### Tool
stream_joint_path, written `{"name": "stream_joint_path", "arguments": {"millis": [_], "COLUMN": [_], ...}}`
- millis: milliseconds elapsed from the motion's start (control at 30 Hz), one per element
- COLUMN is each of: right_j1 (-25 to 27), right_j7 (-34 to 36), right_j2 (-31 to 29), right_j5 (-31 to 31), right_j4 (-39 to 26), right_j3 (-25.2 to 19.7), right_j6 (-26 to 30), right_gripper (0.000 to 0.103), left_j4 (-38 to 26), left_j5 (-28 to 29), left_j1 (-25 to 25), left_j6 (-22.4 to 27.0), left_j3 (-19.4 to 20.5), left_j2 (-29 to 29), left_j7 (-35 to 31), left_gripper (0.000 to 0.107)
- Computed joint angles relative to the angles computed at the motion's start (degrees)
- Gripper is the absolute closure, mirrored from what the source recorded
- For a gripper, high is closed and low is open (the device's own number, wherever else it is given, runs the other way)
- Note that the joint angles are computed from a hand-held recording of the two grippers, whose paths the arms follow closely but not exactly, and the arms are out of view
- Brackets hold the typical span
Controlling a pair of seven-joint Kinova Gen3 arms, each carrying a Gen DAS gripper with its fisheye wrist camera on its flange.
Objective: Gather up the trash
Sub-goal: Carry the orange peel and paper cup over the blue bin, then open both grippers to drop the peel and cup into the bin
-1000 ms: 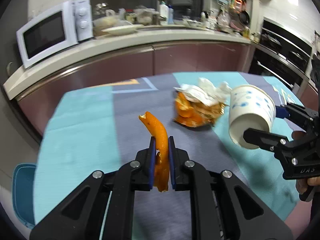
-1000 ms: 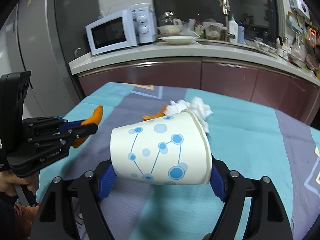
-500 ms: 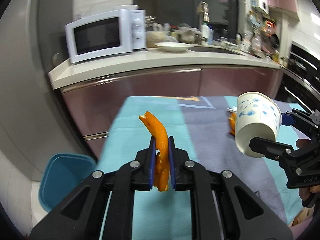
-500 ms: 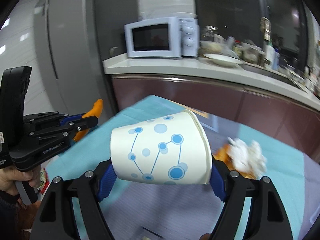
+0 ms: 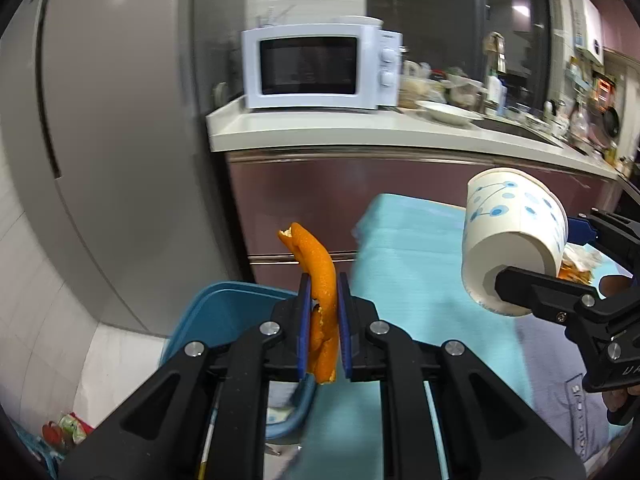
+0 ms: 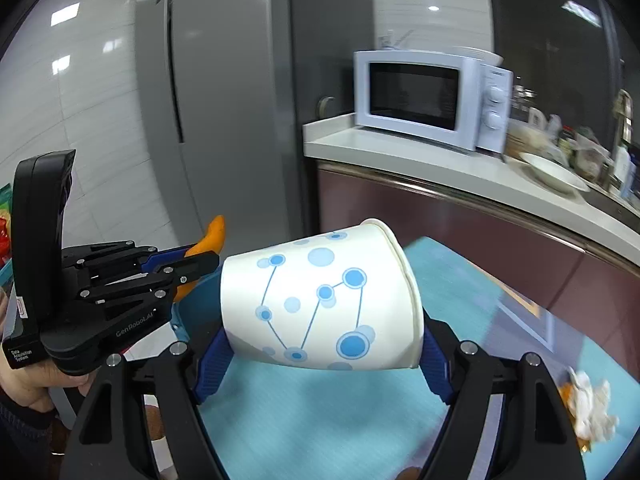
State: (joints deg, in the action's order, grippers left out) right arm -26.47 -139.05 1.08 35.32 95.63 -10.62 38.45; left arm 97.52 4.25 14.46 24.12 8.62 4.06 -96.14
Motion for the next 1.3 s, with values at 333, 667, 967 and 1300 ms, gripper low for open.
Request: {"name": "stream_joint_path", "arguments": {"millis": [333,667,967,1300], "right_j1": [-3.55,-4.59,-4.85,-4.37], "right_j7": [9.47,25.36,36.08,37.27], "right_j2": [10.73,25.34,35.97,38.32], "right_j5": [-6.49,-18.33,-25.91,-27.96], "right_j4": [-11.58,-28.19,-42.27,-43.91], "right_j3": [2.80,5.00,6.74,8.47], "right_j6": [1.55,10.44,22.21,23.98], "right_gripper": [0.027,0.027,0.027,0.015], "left_j4": [-0.91,-3.43,-6.42,-7.21], "left_j5": [1.08,8.65,14.17,13.74], "left_j1": [-5.56,-11.87,-15.58,-15.51], "left_j6": [0.50,2.14,5.11,4.71], "left_j3": [-3.06,-1.44,0.74,0.45], "left_j2": [1.51,8.54,16.07,18.36], "left_j7": [-2.25,-10.48,-16.21,-14.62], "left_gripper": [0.095,0.095,0.093,0.041]}}
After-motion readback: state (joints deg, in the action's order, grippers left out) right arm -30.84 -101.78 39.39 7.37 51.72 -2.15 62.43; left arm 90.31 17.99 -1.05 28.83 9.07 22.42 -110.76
